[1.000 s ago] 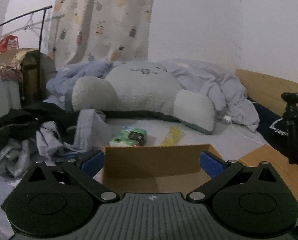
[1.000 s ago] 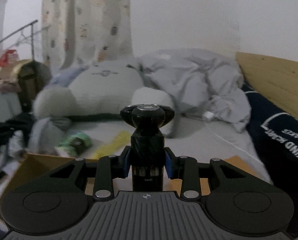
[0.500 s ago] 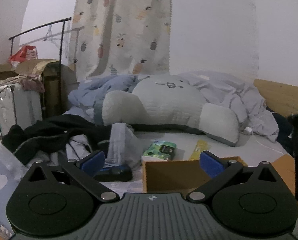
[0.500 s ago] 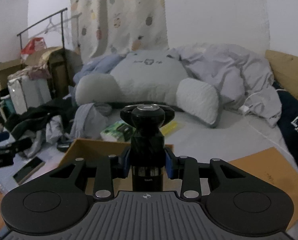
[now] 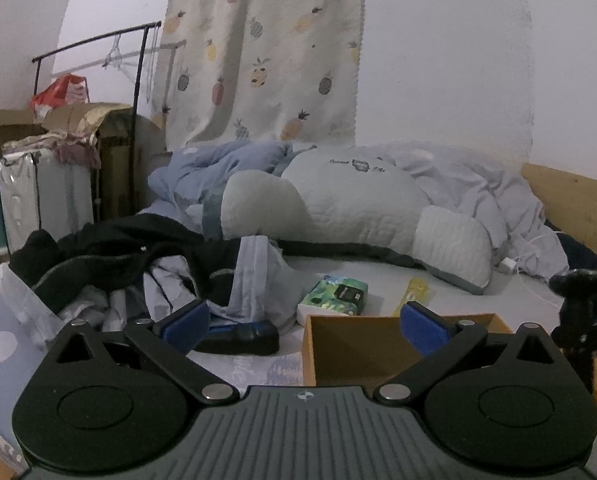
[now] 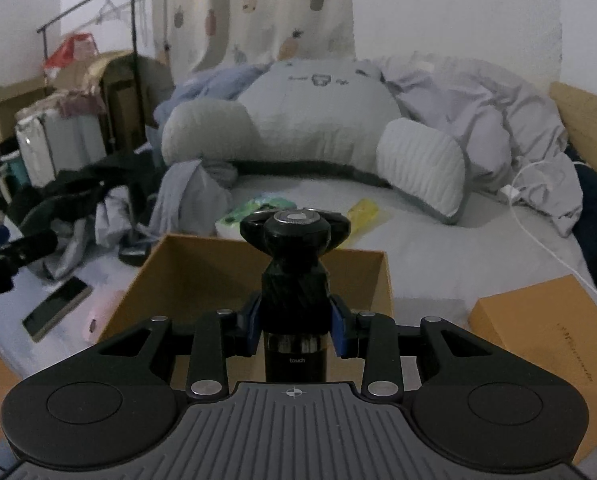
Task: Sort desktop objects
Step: 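Lift the shaver and carry it over the open cardboard box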
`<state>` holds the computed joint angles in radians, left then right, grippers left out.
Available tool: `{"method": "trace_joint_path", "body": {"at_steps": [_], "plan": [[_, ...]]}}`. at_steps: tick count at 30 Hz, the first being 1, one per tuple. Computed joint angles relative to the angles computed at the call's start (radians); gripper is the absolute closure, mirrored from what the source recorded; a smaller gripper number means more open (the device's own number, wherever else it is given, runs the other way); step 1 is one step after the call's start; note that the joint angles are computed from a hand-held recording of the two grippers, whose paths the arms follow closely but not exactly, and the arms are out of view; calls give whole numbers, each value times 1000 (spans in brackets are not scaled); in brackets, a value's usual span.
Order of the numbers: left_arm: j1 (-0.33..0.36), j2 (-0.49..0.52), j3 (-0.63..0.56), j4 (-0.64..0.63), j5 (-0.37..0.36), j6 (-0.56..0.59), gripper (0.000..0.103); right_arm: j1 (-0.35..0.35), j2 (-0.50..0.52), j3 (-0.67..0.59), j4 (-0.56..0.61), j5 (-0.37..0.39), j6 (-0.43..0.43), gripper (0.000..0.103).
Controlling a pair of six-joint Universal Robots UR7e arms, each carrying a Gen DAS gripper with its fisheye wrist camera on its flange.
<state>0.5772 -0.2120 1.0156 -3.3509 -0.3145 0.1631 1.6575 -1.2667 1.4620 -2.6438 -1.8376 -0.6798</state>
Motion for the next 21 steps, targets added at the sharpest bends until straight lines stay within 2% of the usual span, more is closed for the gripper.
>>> {"method": "trace_joint_path", "body": {"at_steps": [4,21], "plan": [[8,-16,25,32,-19,-60,0,2,23,-5,-5,-25,-3,65],[39,-6,13,154,-62,-174,0,-20,110,-48,35,-92,-23,65]]}}
